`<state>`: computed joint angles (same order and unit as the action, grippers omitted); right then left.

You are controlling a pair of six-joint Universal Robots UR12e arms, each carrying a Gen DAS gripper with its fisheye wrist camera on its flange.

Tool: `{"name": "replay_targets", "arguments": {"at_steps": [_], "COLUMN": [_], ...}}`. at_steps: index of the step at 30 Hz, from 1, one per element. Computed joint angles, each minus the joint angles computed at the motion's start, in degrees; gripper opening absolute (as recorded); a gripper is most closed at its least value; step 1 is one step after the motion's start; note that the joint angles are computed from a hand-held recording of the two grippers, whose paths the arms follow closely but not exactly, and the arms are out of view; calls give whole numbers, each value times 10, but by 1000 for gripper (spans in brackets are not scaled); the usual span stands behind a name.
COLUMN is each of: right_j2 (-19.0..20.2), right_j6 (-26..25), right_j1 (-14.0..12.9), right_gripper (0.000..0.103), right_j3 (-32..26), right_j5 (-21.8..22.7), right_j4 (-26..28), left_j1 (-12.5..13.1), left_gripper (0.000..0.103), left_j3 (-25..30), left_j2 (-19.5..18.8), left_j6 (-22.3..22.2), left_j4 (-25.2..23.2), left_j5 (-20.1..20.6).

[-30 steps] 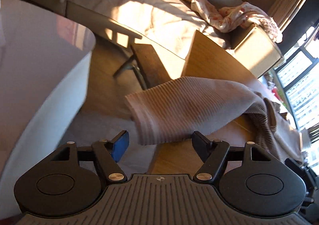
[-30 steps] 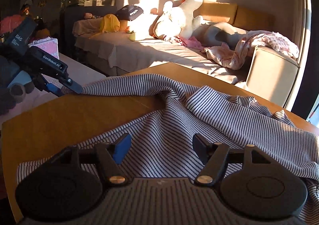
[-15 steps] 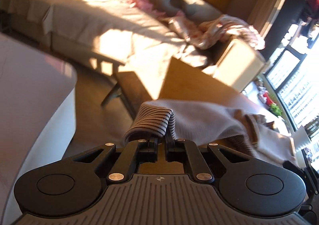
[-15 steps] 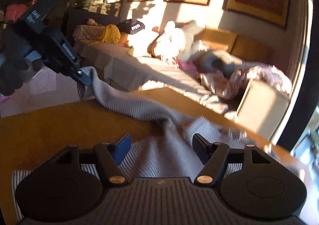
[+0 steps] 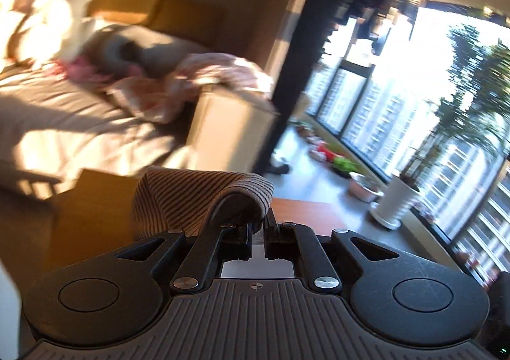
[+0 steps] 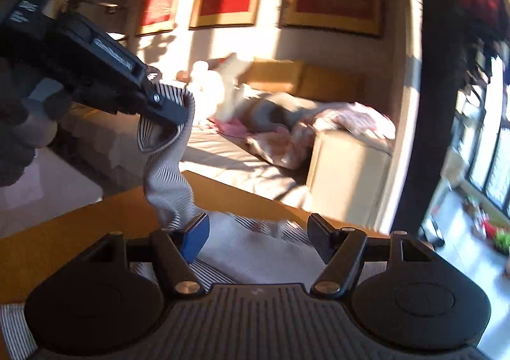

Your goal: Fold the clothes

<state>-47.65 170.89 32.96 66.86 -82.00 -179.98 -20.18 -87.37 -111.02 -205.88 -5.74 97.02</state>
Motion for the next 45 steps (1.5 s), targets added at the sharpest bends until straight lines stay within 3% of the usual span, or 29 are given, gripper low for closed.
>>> {"name": "replay_targets", "arguments": {"at_steps": [4,7,11,13,16,18,20,22,23,25,29,32,40,45], "right_j2": [-4,-5,7,20,49,77,103,123,131,130,102,85,62,65], "right_j6": [48,78,168,218,268,291,294,286,278,248,204,188,196,208], "right_j1": [-12,-18,-28,-33,-38,-41,-41,-39,-37,-36,-43,-52,-69,-74], "right_gripper": [69,69,64,49,49,49,43,9,5,4,4,4,4,4], "right_j3": [11,13,-16,-42,-91,-139,-183,-218,-233,-235,-206,-192,-140,-126], "right_j5": [1,15,44,36,29,43,59,74,80,89,81,74,50,20], "right_j4": [14,27,79,118,157,192,235,269,278,252,144,124,147,235], "left_j1": [-7,-10,-11,-11,-10,-9,-8,-8,-8,-8,-8,-8,-11,-11], "left_gripper": [26,38,53,58,70,73,75,78,80,83,89,91,94,95], "left_j3": [36,35,18,10,2,-1,-3,-4,-5,-4,-2,1,9,16], "left_j2": [-29,-32,-25,-23,-23,-23,-24,-24,-24,-24,-27,-30,-37,-49], "left_j6": [15,13,5,-1,-11,-16,-20,-21,-22,-19,-10,-8,7,36], "left_j4": [-14,-38,-78,-98,-123,-127,-132,-134,-135,-136,-135,-133,-125,-75], "left_j5": [-47,-27,34,54,71,67,65,67,68,70,74,67,54,39]}}
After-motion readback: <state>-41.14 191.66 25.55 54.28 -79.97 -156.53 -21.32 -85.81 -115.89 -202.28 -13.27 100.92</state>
